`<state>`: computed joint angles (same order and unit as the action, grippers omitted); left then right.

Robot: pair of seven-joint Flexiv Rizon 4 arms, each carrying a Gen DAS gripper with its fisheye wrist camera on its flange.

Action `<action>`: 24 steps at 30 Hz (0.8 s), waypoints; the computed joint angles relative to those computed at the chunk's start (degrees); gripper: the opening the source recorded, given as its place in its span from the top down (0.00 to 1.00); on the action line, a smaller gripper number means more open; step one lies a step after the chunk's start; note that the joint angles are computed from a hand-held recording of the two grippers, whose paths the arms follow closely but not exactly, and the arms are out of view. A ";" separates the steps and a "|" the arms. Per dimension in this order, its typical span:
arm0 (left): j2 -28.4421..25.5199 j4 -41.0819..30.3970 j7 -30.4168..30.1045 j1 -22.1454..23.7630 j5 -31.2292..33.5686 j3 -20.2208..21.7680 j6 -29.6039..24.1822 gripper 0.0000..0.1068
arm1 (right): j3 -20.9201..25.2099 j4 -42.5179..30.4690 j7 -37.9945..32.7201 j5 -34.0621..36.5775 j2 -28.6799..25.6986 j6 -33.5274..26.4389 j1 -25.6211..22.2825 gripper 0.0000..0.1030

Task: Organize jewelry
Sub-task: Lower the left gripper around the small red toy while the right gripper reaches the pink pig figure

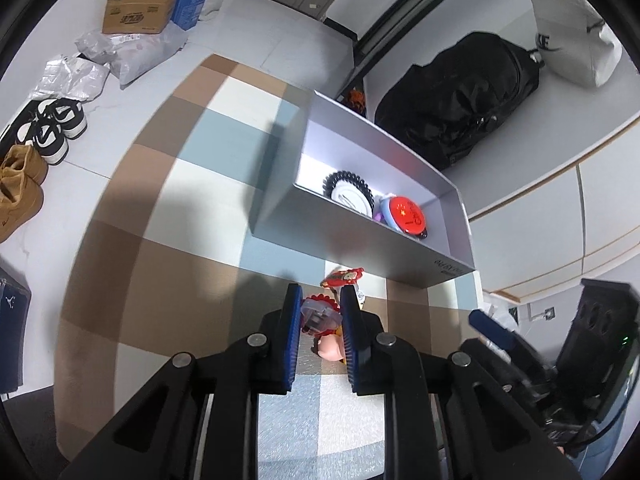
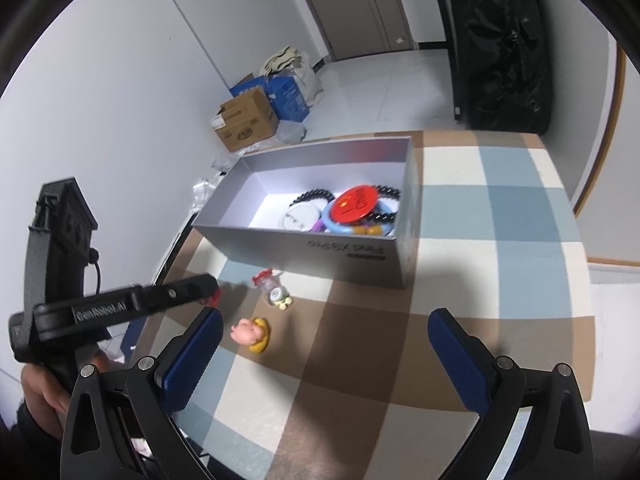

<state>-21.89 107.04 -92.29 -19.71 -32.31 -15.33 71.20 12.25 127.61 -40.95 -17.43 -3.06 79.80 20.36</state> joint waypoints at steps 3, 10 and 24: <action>0.73 1.28 0.83 0.66 -1.84 -0.89 1.37 0.87 | 1.01 -1.53 -2.92 2.88 -0.98 -2.29 0.57 0.00; 1.97 3.26 3.63 1.47 -5.83 -2.28 3.65 0.87 | 2.78 -4.96 -10.93 9.28 -3.67 -5.45 2.20 0.08; 3.96 5.45 5.58 0.43 -6.43 -0.24 3.65 0.87 | 1.57 -7.43 -12.67 5.39 -7.65 -7.29 5.70 0.34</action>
<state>-17.93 112.49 -86.72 -19.29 -38.74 -15.57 74.85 13.83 120.19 -53.62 -12.05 -10.71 72.51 26.07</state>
